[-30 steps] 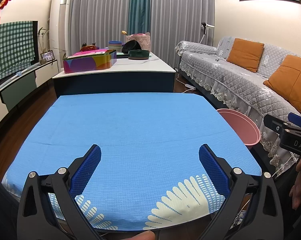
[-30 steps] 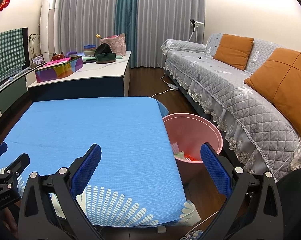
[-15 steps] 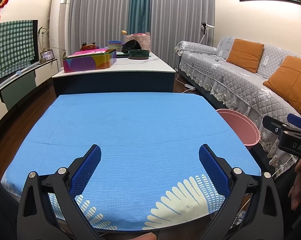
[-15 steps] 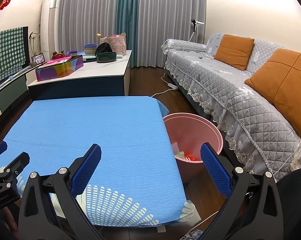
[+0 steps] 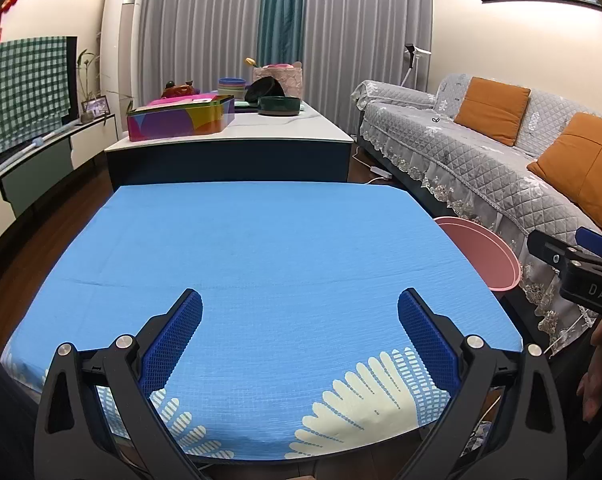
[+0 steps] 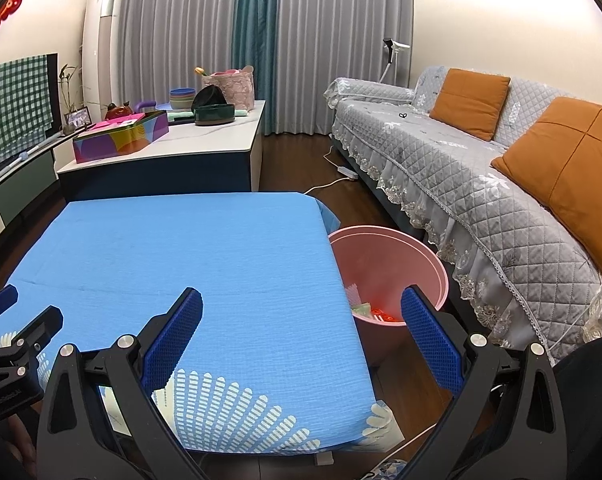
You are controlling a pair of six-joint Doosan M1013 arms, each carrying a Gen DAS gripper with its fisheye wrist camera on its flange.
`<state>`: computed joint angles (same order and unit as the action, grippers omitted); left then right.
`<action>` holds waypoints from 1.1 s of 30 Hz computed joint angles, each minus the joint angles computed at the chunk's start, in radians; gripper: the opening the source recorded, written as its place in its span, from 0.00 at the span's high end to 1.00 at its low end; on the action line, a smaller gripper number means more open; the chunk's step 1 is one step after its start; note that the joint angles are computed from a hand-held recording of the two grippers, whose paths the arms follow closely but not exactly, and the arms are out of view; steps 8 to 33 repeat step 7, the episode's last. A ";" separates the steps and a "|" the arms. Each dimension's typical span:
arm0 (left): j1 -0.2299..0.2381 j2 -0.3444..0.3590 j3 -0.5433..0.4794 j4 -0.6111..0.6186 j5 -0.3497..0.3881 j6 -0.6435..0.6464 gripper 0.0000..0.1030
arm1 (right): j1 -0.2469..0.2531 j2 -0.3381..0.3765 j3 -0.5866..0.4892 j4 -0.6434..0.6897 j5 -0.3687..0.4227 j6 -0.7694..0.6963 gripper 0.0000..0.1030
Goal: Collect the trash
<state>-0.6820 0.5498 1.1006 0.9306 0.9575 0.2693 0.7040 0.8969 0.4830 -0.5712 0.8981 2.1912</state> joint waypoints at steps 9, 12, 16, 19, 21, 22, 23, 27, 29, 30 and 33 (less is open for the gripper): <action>0.001 0.002 -0.002 -0.006 0.006 0.001 0.08 | 0.000 0.002 -0.005 0.001 0.002 -0.001 0.05; 0.001 0.002 -0.002 -0.006 0.006 0.001 0.08 | 0.000 0.002 -0.005 0.001 0.002 -0.001 0.05; 0.001 0.002 -0.002 -0.006 0.006 0.001 0.08 | 0.000 0.002 -0.005 0.001 0.002 -0.001 0.05; 0.001 0.002 -0.002 -0.006 0.006 0.001 0.08 | 0.000 0.002 -0.005 0.001 0.002 -0.001 0.05; 0.001 0.002 -0.002 -0.006 0.006 0.001 0.08 | 0.000 0.002 -0.005 0.001 0.002 -0.001 0.05; 0.001 0.002 -0.002 -0.006 0.006 0.001 0.08 | 0.000 0.002 -0.005 0.001 0.002 -0.001 0.05; 0.001 0.002 -0.002 -0.006 0.006 0.001 0.08 | 0.000 0.002 -0.005 0.001 0.002 -0.001 0.05; 0.001 0.002 -0.002 -0.006 0.006 0.001 0.08 | 0.000 0.002 -0.005 0.001 0.002 -0.001 0.05; 0.001 0.002 -0.002 -0.006 0.006 0.001 0.08 | 0.000 0.002 -0.005 0.001 0.002 -0.001 0.05; 0.001 0.002 -0.002 -0.006 0.006 0.001 0.08 | 0.000 0.002 -0.005 0.001 0.002 -0.001 0.05; 0.001 0.002 -0.002 -0.006 0.006 0.001 0.08 | 0.000 0.002 -0.005 0.001 0.002 -0.001 0.05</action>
